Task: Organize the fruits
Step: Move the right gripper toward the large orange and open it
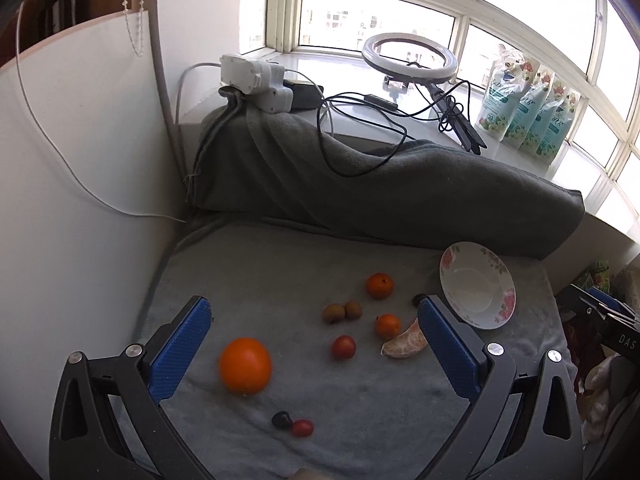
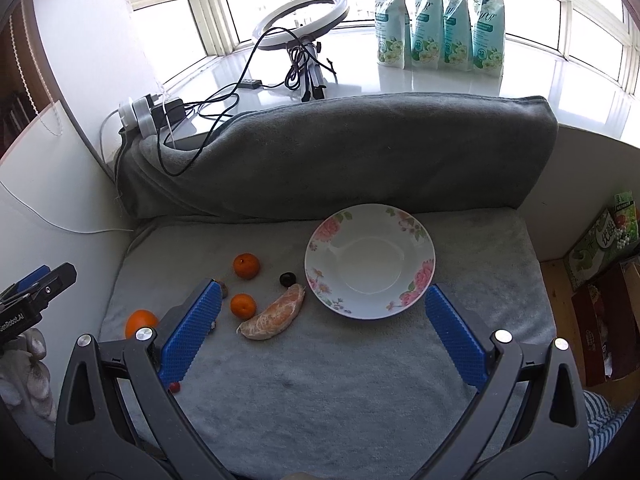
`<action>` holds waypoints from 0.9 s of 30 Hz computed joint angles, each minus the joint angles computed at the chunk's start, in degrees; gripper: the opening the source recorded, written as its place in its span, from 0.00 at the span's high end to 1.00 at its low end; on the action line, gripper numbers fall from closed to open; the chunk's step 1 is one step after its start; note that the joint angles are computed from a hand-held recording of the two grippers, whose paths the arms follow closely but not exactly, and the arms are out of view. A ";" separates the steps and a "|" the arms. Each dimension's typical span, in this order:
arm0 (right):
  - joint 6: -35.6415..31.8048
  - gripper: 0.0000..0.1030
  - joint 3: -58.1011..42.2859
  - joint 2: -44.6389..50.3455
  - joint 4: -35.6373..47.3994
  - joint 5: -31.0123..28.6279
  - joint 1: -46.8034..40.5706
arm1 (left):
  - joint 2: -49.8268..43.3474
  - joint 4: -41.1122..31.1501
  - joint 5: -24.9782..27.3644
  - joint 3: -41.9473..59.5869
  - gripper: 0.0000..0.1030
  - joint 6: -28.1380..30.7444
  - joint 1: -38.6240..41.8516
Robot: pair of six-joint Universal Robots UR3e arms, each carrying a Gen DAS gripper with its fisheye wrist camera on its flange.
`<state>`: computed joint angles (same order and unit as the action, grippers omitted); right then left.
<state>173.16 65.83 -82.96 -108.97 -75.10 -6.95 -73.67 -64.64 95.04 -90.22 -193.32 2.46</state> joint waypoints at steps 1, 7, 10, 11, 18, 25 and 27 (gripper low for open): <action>-0.20 0.00 -0.18 0.46 -0.05 -0.03 0.57 | 1.07 -0.09 -0.84 -1.24 0.01 0.25 1.15; -1.42 0.00 -2.50 4.21 1.12 2.65 2.96 | 8.55 -1.55 -8.21 -9.53 0.01 2.67 10.11; -2.12 0.00 -4.13 6.81 0.85 2.74 5.16 | 12.09 -2.82 -11.22 -13.22 0.01 4.43 14.38; -2.39 0.00 -4.98 7.87 1.00 2.92 5.88 | 13.27 -3.27 -12.36 -14.52 0.03 5.19 15.92; -3.13 0.01 -13.11 16.34 4.92 6.32 9.96 | 20.77 -9.74 -22.19 -22.44 0.12 12.38 28.83; -5.26 0.04 -27.41 27.84 13.14 7.65 15.35 | 26.45 -18.72 -30.98 -28.38 0.20 20.92 41.09; -5.79 0.04 -31.53 31.10 15.46 8.36 16.73 | 27.08 -19.95 -32.55 -29.88 0.23 22.67 43.12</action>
<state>167.37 34.30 -51.86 -93.51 -66.74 9.78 -46.59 -84.59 62.49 -120.11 -170.65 45.58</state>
